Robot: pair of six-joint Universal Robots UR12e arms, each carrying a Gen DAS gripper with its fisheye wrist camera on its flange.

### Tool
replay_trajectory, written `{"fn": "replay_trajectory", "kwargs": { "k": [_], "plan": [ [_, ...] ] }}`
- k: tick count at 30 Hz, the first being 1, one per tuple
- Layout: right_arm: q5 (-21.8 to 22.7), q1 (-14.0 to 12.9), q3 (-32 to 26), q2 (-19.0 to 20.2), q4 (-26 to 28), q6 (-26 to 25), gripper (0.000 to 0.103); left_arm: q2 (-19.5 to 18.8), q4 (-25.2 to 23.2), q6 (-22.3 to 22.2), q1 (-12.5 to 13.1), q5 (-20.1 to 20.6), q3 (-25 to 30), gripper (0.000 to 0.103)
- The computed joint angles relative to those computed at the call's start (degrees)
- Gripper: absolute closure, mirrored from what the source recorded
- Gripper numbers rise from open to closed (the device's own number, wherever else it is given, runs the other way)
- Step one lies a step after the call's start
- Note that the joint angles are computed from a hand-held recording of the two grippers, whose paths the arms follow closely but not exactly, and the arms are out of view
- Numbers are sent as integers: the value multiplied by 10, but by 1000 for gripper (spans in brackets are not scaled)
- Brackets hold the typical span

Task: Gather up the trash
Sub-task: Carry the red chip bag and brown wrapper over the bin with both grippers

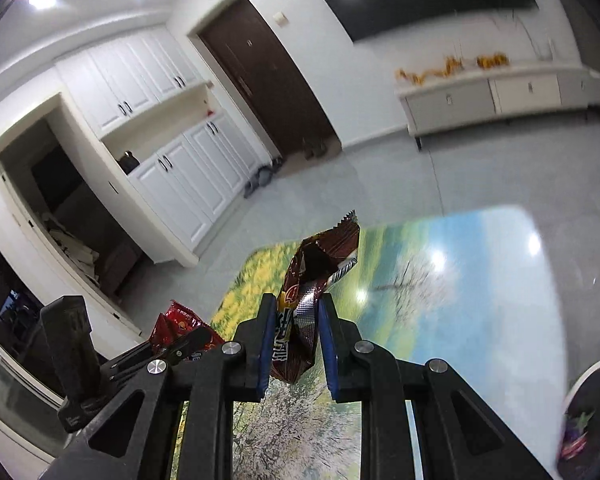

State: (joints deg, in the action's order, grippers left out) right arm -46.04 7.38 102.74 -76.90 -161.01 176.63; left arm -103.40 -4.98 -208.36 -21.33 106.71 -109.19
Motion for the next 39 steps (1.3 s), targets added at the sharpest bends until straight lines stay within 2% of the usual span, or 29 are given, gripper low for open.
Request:
{"fn": "replay_trajectory", "kwargs": {
  "k": [7,12,18,27,33,39],
  "plan": [
    [-2,-38,37,-43,-71,-3,83,-21,-4,44,-35,5,56,76],
    [-14,-72,62,-65,-110,1,83,-50,-24,68,-54,-15,109,76],
    [-60,-118,86,-71,-134,5,83,-107,-73,93,-78,-54,194,75],
    [-199,-161,114,-62,-119,-38,83,-216,-194,127,-108,-132,347,73],
    [-232,-187,118,-32,-93,-36,83,-287,-273,128,-121,-175,439,73],
    [-253,-202,120,-8,-66,-32,82,-345,-332,128,-133,-190,521,72]
  ]
}}
